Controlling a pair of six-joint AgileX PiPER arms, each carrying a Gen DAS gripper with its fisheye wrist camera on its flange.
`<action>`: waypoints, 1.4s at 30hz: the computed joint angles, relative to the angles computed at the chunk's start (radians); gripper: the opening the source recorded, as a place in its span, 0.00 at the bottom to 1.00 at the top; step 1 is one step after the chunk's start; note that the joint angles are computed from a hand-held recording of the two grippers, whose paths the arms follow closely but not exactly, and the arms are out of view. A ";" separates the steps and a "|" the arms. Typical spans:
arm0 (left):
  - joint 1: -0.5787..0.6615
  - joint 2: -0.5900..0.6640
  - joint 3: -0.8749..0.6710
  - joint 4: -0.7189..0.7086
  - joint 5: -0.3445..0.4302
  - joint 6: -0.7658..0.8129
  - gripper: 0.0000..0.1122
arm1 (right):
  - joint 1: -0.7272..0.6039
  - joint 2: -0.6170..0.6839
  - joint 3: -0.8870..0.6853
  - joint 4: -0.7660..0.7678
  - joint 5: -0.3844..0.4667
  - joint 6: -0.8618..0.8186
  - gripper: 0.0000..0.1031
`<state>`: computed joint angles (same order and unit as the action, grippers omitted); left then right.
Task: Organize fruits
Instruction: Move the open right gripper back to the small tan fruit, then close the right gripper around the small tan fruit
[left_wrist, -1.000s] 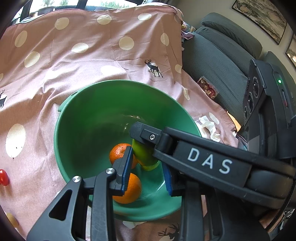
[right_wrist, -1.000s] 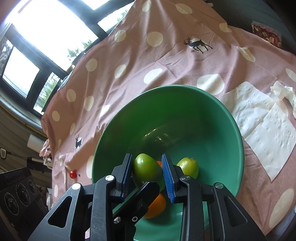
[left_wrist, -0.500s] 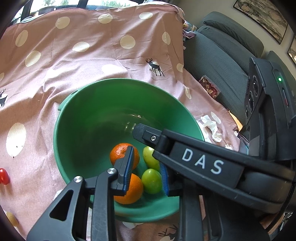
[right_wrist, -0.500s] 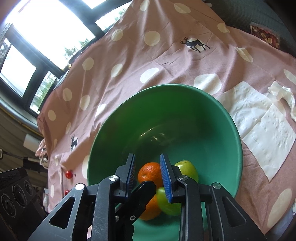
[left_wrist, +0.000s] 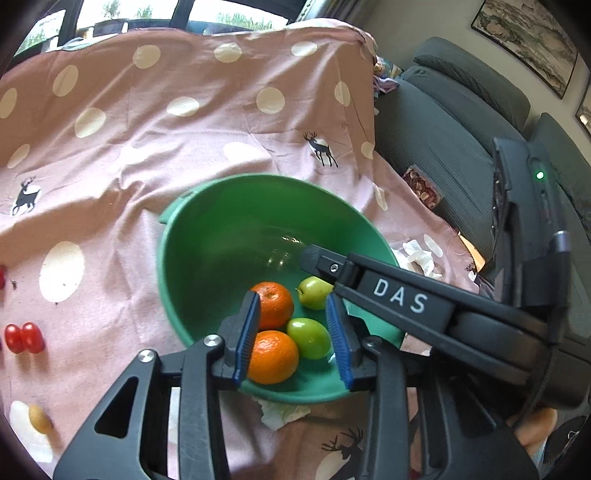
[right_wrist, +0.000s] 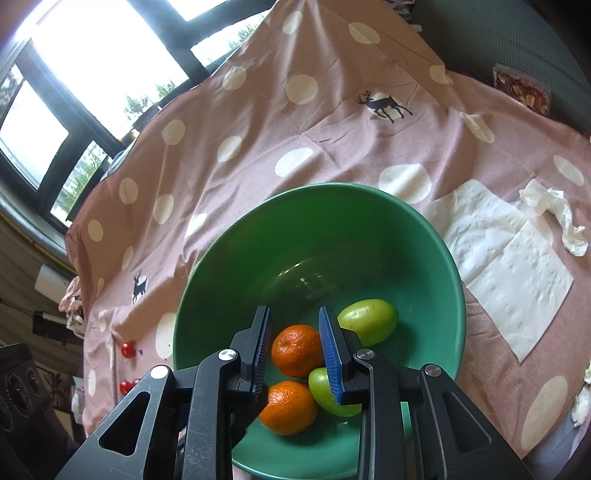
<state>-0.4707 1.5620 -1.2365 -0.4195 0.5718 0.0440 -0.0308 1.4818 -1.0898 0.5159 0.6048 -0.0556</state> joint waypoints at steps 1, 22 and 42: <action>0.006 -0.022 0.013 0.014 -0.001 -0.012 0.41 | 0.005 -0.006 0.000 -0.015 -0.003 0.014 0.30; 0.449 -0.321 0.332 0.377 0.143 -0.390 0.63 | 0.237 -0.008 -0.078 0.144 0.063 -0.164 0.36; 0.448 -0.208 0.381 0.265 0.103 -0.219 0.29 | 0.454 0.110 -0.059 -0.037 0.158 -0.035 0.36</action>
<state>-0.0224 1.3542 -0.8555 -0.1549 0.6751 -0.1748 0.4233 1.5919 -1.1485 0.4791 0.7625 -0.0902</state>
